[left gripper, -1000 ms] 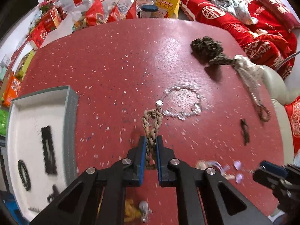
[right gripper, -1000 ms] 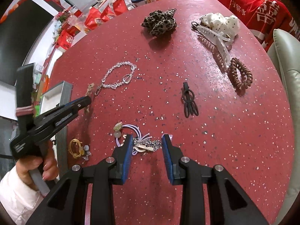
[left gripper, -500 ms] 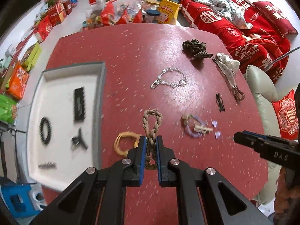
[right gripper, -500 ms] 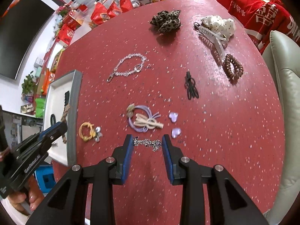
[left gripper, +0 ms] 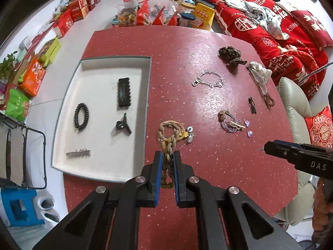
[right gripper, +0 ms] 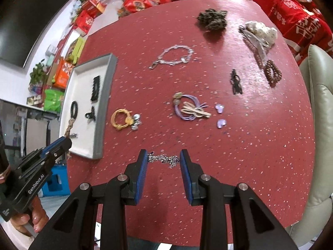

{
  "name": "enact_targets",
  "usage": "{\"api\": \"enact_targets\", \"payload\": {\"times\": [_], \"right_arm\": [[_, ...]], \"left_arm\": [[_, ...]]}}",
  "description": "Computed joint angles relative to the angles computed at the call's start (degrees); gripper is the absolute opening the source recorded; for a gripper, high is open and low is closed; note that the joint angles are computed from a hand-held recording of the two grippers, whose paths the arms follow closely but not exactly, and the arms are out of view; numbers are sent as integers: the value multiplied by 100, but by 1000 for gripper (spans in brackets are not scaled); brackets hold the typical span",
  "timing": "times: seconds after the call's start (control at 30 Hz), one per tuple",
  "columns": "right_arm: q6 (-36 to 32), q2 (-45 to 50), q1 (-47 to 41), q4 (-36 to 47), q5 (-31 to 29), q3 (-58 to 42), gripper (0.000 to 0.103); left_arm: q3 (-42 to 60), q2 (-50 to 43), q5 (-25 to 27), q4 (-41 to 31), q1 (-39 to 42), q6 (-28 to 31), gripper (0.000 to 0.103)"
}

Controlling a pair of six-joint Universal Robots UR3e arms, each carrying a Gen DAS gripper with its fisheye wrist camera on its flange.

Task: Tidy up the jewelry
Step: 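Lift the crystal bracelet with the right tool while the left tool lifts the braided bracelet, then carry both bracelets into the white tray and open both tools to release them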

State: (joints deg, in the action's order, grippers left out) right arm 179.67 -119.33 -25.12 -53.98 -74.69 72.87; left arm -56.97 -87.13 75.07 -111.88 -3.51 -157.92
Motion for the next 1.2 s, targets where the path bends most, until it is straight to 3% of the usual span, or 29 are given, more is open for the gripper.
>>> {"api": "enact_targets", "payload": {"times": [0.33,1.2], "right_arm": [[1265,1344,1863,-775,-419,-1039,34],[2023,4264,3799,-785,-821,-4090,34]], "left_arm": [[-245,448,-224,-311,986,554,12],[-849,583,-524,-8,2338,1019,12]]}}
